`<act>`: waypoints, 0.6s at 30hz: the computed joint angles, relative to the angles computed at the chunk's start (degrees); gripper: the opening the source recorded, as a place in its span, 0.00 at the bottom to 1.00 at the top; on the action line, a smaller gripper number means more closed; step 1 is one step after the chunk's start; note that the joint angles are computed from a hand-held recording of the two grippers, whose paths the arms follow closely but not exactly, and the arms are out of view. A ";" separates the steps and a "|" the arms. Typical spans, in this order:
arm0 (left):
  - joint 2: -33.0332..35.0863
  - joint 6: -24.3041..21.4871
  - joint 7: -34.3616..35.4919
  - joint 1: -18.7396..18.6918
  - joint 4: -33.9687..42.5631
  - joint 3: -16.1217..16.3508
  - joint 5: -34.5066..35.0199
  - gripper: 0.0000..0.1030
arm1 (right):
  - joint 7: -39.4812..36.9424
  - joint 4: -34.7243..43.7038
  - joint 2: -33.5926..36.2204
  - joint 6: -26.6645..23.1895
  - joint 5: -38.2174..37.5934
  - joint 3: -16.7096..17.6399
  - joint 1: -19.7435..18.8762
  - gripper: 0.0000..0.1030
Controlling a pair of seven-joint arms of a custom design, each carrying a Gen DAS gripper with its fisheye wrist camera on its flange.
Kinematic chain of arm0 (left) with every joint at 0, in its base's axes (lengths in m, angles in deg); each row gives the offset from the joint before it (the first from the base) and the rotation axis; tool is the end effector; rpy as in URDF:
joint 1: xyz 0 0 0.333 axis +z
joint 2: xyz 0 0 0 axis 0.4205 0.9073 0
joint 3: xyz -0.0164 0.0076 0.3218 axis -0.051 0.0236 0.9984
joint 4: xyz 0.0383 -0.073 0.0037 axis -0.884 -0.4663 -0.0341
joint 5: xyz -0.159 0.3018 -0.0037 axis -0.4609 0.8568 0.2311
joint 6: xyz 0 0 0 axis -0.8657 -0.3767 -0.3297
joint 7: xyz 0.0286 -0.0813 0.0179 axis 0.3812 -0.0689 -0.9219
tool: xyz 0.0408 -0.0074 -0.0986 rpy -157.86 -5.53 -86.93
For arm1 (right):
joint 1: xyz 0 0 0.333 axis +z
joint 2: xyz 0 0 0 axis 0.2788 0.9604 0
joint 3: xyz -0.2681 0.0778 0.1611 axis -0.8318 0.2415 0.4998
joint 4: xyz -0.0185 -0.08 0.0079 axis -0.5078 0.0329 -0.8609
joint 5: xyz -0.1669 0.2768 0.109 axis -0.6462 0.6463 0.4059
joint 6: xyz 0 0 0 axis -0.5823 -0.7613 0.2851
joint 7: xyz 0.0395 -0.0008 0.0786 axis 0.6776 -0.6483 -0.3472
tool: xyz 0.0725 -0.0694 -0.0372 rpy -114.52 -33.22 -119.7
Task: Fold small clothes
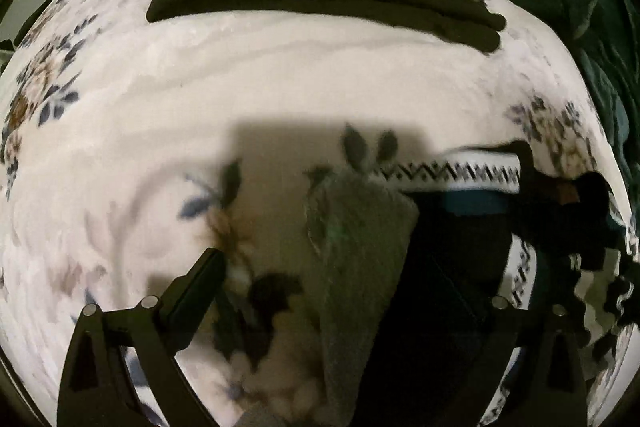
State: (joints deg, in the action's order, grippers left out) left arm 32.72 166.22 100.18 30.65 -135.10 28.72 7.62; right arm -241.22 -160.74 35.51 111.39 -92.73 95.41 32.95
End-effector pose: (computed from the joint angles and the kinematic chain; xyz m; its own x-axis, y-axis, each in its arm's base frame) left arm 0.6697 -0.0178 0.5716 -0.4757 -0.8708 0.1240 -0.8541 0.4237 -0.3016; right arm 0.3315 0.1855 0.5236 -0.9403 -0.3231 -0.1071 -0.3083 0.9417 -0.1346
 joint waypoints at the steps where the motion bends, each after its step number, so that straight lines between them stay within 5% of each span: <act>1: 1.13 -1.70 -0.71 -0.14 2.56 0.11 0.24 0.99 | -0.85 -1.14 -0.49 1.39 1.10 -0.72 0.30 0.06; 3: 1.06 -2.60 -0.91 0.12 4.23 0.15 0.41 0.99 | -4.58 -2.51 -0.84 4.15 3.62 -2.71 0.73 0.09; 5: -1.26 -1.96 0.44 1.01 2.59 -0.04 -0.16 0.99 | -7.61 -2.79 -1.32 5.52 5.03 -3.37 0.71 0.30; 7: -6.06 0.84 2.68 2.07 -2.94 0.06 -0.96 0.99 | -7.32 -1.96 -2.54 7.53 3.33 -1.42 0.13 0.76; 12: -20.28 3.08 8.36 3.72 -18.27 1.51 -5.07 0.99 | -8.03 0.86 -4.80 4.99 5.55 0.66 2.44 0.78; 18: -39.56 -3.83 10.12 0.73 -36.60 4.54 -5.56 0.99 | -11.29 0.88 -11.26 -0.62 12.15 1.73 7.28 0.82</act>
State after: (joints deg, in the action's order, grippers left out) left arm -6.84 162.39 110.30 31.38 -171.70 33.26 2.06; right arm -252.51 -159.85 24.25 110.77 -80.58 97.14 40.23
